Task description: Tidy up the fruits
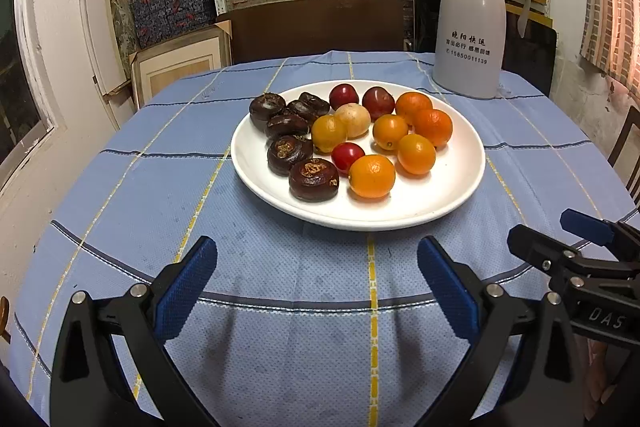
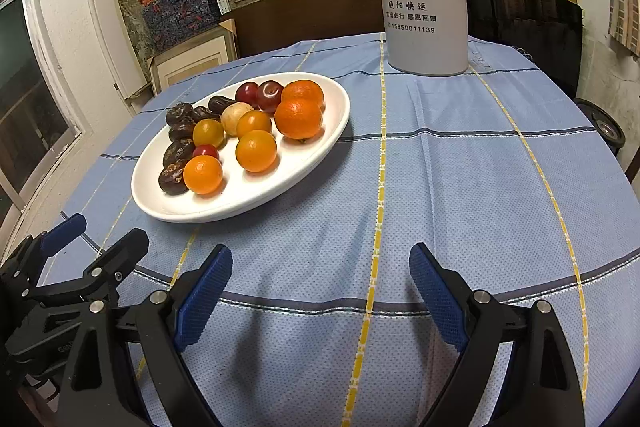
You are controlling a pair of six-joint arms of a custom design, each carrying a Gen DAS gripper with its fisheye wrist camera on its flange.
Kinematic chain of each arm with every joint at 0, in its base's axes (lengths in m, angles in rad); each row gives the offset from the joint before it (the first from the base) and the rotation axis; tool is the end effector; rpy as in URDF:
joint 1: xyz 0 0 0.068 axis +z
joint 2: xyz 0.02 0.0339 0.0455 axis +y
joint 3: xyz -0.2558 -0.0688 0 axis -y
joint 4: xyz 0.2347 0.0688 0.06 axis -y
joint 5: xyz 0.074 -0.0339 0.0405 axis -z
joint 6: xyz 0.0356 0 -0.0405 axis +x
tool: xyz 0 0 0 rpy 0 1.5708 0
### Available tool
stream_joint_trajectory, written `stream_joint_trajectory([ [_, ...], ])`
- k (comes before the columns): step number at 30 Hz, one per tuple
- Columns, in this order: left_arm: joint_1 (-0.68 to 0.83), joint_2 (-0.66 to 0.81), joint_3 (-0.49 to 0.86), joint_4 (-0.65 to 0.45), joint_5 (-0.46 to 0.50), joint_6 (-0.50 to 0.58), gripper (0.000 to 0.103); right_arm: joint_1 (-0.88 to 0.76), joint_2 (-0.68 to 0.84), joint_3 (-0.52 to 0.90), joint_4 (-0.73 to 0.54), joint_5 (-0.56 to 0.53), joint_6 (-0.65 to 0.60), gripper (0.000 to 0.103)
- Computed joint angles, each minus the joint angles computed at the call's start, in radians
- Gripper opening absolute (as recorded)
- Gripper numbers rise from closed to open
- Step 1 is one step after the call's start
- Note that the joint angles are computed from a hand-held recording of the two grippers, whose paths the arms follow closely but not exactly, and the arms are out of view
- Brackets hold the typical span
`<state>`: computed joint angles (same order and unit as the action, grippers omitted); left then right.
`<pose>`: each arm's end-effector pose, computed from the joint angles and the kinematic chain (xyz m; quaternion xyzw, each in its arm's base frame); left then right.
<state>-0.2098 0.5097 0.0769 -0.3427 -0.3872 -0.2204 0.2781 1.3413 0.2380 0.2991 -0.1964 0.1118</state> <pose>0.1117 -0.0100 0.1195 -0.0793 0.9043 0.0922 0.4091 0.1872 0.0607 0.1017 -0.1132 0.9167 0.1613 0.3475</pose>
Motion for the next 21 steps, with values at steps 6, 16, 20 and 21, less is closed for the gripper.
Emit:
stream_joint_trajectory([
  [6,-0.009,-0.018,0.000,-0.012,-0.010,-0.002,0.098,-0.005,0.005,0.002,0.001,-0.003,-0.003,0.091],
  [16,-0.014,-0.023,0.000,-0.016,-0.013,-0.004,0.098,-0.007,0.015,0.000,0.010,-0.004,-0.005,0.091],
  [20,-0.023,-0.015,0.002,-0.009,-0.020,-0.007,0.098,-0.010,0.017,-0.004,0.015,-0.004,-0.007,0.091],
  [21,-0.024,-0.019,0.001,-0.007,-0.019,-0.007,0.098,-0.010,0.017,-0.004,0.015,-0.004,-0.007,0.091],
])
